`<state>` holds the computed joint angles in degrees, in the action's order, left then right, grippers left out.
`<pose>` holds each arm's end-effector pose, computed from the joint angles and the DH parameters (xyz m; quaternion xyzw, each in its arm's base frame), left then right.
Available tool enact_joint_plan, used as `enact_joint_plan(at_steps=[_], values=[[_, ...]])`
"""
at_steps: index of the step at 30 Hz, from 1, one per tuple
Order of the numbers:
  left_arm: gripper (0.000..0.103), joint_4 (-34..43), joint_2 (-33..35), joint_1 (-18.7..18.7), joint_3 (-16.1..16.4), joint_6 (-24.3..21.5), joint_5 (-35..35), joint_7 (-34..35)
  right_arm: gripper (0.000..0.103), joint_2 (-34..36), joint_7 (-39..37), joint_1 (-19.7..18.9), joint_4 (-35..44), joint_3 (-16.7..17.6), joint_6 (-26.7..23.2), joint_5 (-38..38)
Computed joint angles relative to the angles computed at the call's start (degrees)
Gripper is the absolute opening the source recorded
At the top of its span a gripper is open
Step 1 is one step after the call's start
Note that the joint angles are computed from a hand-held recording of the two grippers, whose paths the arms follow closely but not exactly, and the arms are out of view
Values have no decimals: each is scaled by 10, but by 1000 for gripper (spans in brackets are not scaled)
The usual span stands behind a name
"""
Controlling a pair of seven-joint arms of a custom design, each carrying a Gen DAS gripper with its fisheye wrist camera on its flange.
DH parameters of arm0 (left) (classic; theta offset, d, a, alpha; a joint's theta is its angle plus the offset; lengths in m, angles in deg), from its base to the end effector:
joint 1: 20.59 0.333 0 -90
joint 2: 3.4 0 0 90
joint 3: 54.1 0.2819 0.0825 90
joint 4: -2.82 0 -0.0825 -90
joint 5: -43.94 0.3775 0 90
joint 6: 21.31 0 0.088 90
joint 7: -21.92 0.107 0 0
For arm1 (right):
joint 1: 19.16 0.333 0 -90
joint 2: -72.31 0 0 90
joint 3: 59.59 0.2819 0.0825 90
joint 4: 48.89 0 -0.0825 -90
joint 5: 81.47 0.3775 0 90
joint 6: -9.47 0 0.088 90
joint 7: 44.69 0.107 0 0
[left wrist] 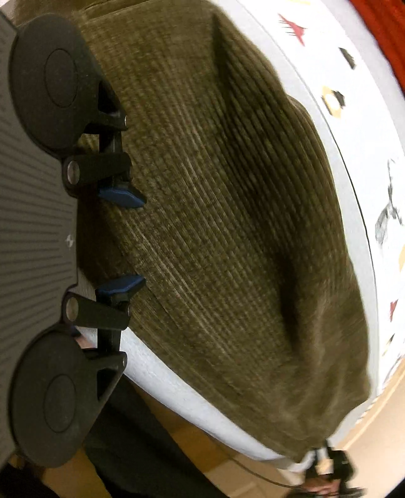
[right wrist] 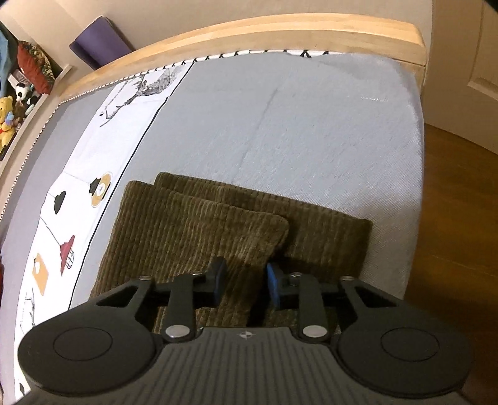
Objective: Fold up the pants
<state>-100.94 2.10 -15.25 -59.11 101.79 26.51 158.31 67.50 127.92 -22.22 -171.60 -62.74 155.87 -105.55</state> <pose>0.6044 -0.0075 0.4783 -0.4295 0.8842 -0.1741 0.0590 0.5559 -0.0552 0.4639 -0.1493 0.9468 -0.1799 0.2213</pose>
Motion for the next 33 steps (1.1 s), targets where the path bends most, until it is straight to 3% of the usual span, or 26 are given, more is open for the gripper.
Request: enact_joint_plan(at_steps=[1,3,4,8,11,13,14,16,18,20,21,23,25,27,30,32,33], values=[[52,-11,-5,-2,-1,14,6,10,18,-3,1,0,-3,0,-1,-3],[34,-36,-19,-6,-3,49,16,28,13,-12,5,-2,-13,0,8,-6],[17,-40,-21,-7,-3,58,17,37,10,-14,5,-3,-16,0,14,-9],[9,-14,-15,-2,2,55,-18,39,6,-37,43,-19,-36,11,66,-78],[8,6,-25,12,8,45,-90,63,2,-73,194,-61,-52,46,95,-243],[8,36,-23,29,17,-20,-156,106,1,-105,297,-87,-63,74,76,-338],[8,49,-19,35,21,-58,-169,123,1,-111,289,-76,-60,74,31,-335],[8,53,-13,36,20,-102,-140,132,1,-94,189,-46,-39,60,-61,-243],[11,15,-22,23,11,-84,-63,145,2,-61,79,-18,-17,30,-120,-115],[16,-7,-27,15,9,-68,-22,143,3,-44,22,-8,-15,8,-134,-19],[18,-5,-28,16,11,-71,-32,149,7,-45,25,-9,-16,8,-135,-18],[37,31,-14,27,20,-106,-81,141,12,-41,37,-8,4,20,-169,-52],[40,61,0,43,26,-121,-137,116,23,-29,42,1,39,34,-225,-98],[39,72,8,54,29,-107,-159,76,28,-25,63,13,57,44,-258,-154],[37,71,25,47,29,-60,-71,-10,29,-15,75,34,77,50,-262,-226],[30,55,30,33,31,-46,37,-56,33,-11,59,44,80,45,-215,-244],[30,37,22,37,26,-32,47,-44,35,-5,40,48,84,41,-181,-242]])
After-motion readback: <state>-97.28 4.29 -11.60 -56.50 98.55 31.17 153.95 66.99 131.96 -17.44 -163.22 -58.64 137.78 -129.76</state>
